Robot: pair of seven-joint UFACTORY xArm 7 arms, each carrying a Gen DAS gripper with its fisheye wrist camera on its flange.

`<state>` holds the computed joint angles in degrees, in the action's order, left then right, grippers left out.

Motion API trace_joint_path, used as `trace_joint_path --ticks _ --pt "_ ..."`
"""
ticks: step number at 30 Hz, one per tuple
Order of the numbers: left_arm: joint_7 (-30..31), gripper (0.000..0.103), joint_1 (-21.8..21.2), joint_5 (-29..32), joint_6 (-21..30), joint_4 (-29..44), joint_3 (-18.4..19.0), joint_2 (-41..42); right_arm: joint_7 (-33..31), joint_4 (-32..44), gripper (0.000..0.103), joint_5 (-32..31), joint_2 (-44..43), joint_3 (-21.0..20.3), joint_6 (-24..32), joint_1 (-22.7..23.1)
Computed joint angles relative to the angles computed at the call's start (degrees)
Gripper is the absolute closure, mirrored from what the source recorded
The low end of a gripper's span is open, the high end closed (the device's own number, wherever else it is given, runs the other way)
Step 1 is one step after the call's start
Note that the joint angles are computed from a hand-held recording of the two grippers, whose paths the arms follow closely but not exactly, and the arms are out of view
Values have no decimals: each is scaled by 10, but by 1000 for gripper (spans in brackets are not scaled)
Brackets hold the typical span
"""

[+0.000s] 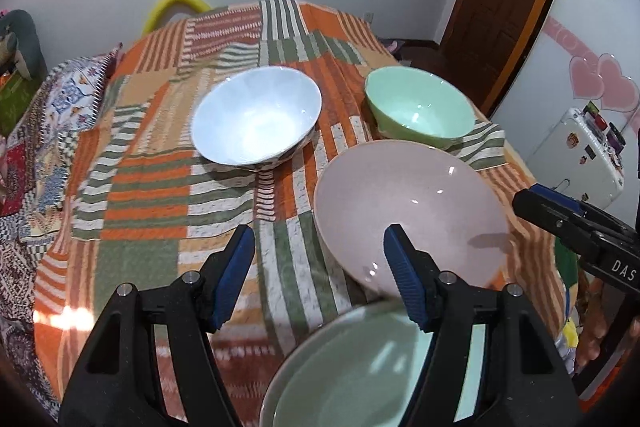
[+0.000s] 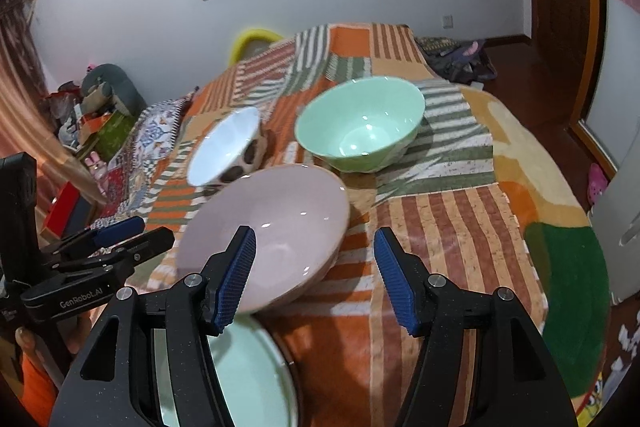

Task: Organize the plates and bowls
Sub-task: 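Move both grippers to the pinkish-beige bowl rim and close them, then lift the pinkish-beige bowl with both grippers and carry it toward the plate stack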

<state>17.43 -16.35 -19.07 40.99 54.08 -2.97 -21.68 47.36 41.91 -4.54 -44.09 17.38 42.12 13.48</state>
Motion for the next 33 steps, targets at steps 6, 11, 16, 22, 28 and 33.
trace_joint_path --ticks 6,11,16,22,28,33 --pt "25 60 -7 -27 10 25 3 53 -13 -20 48 25 15 -25 -18 14" --pt "50 83 -6 -57 24 35 3 75 -39 -31 74 60 26 -48 -34 40" --pt "54 84 0 -66 22 30 -1 71 -38 -25 78 57 26 -37 -20 30" --pt "45 85 4 -63 25 24 -3 55 -23 -8 79 45 21 -22 6 20" --pt "47 85 1 -67 29 8 5 18 -17 6 79 36 16 -15 16 17" --pt "46 85 1 -65 29 -9 15 -26 -9 26 79 21 11 2 23 15"
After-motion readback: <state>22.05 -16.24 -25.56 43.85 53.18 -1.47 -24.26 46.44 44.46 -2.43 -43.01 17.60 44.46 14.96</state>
